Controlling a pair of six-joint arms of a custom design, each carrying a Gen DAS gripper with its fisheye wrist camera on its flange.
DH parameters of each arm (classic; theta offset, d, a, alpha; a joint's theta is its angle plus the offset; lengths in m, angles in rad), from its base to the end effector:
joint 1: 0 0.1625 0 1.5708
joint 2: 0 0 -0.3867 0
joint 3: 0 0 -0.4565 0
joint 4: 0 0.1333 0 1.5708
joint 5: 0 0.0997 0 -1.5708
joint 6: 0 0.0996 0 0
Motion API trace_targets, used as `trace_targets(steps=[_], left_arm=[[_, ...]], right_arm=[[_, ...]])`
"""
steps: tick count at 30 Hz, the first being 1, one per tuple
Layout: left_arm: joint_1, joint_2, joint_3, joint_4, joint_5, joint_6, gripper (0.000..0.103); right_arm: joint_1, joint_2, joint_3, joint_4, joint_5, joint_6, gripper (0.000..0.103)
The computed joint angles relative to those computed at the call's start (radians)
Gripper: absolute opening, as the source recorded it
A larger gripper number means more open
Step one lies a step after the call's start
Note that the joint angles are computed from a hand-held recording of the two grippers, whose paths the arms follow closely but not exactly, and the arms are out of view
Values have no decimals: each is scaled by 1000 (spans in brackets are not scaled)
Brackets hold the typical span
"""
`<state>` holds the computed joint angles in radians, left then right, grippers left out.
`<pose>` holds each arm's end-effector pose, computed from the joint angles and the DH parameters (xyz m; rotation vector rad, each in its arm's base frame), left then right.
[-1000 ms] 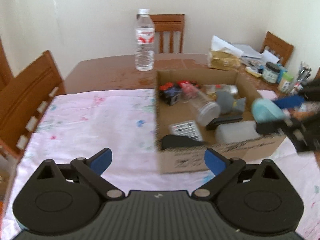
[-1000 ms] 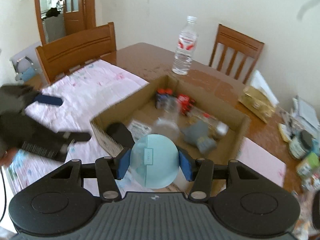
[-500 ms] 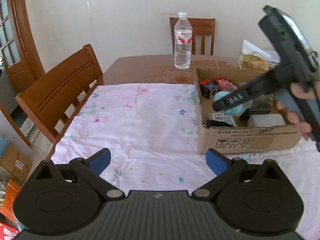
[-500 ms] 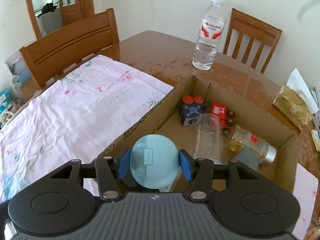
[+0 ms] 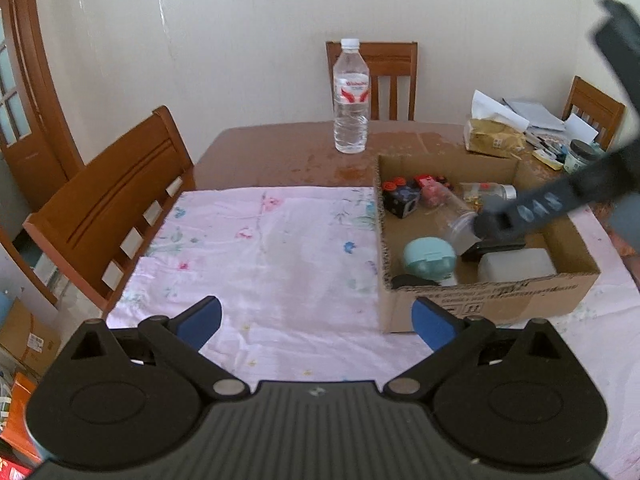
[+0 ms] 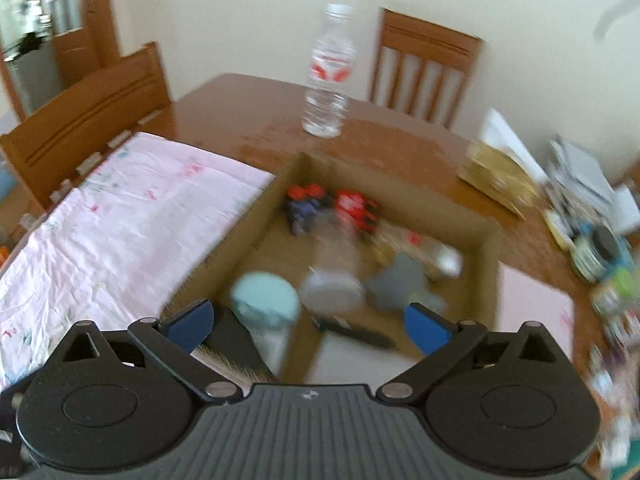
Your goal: Organize rigid objects
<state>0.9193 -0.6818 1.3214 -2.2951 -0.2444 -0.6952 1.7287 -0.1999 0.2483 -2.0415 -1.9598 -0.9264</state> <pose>-0.2828 -0.7500 0.1181 -0.1065 1.9361 -1.0083 0.2459 -0.9367 0.1740 1.2518 -2.2917 0.3258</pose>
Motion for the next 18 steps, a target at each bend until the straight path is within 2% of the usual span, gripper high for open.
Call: trace_targets(steps=[4,6,11,18], left_arm=[[3,23,-89,193,-34,-113,101],[1,40,-125,225,-40,-110,101],[-1,73,-206,316,-69,-130,101],[-2,105,-272,388,-100,-152,101]], right_arm=[[-2,-150,237,-130,-68,65,103],[-5,-208,324,-182,-89,95,103],[-15,-282,414,-203,-115,198,103],[-20,-332,479,-238,-115,241,103]])
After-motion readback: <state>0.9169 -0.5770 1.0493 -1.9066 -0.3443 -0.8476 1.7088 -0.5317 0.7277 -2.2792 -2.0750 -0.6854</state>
